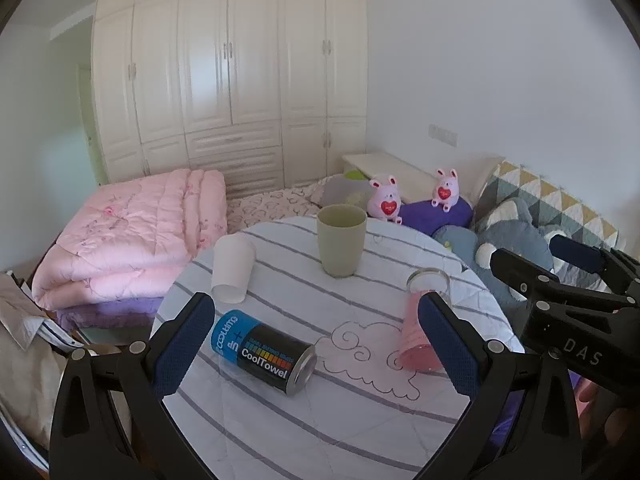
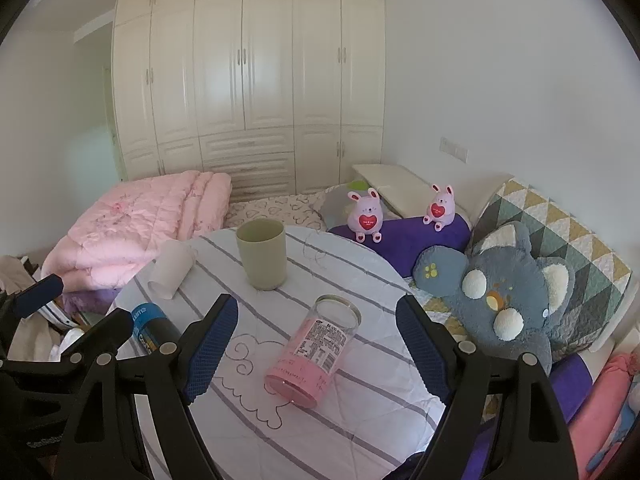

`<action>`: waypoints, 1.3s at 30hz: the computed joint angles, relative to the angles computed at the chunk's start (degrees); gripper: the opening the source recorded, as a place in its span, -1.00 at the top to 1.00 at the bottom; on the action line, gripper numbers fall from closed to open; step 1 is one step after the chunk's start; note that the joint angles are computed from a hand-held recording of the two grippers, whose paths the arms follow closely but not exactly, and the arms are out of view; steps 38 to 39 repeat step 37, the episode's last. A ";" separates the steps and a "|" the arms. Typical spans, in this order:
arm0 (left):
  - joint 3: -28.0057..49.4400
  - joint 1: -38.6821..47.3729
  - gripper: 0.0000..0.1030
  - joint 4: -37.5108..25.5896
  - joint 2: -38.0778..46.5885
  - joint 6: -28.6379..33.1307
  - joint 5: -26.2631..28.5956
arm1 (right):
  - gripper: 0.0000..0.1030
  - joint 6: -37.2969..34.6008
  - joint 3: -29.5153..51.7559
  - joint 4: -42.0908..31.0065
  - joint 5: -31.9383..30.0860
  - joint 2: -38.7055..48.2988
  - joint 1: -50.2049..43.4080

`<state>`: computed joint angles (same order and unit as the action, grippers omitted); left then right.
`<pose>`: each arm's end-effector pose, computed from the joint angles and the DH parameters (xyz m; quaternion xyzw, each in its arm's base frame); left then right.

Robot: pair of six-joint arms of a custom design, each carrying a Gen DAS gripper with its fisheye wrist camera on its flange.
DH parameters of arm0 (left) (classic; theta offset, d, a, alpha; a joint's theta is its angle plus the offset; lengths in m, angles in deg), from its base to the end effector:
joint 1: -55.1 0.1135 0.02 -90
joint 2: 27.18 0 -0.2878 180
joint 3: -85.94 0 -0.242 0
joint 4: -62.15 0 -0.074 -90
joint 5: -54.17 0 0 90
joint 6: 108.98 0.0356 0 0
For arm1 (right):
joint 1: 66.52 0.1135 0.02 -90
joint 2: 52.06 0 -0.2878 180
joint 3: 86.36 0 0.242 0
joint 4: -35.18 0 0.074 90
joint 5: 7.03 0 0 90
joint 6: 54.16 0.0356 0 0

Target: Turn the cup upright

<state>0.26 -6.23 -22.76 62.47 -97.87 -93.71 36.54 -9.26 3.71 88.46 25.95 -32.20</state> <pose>0.1585 -0.2270 0.3294 -0.1738 0.8555 0.0940 0.4787 0.2452 0.1633 0.3326 -0.2310 0.8445 0.1048 0.4717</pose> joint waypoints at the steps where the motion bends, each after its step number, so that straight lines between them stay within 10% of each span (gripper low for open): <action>1: 0.05 0.09 -0.99 -0.15 0.09 -0.05 0.00 | -0.61 -0.02 0.17 -0.22 0.07 0.24 0.11; 39: -6.78 7.13 -1.00 13.89 -3.05 11.89 4.27 | -0.61 -0.21 5.02 -2.29 1.08 7.92 0.53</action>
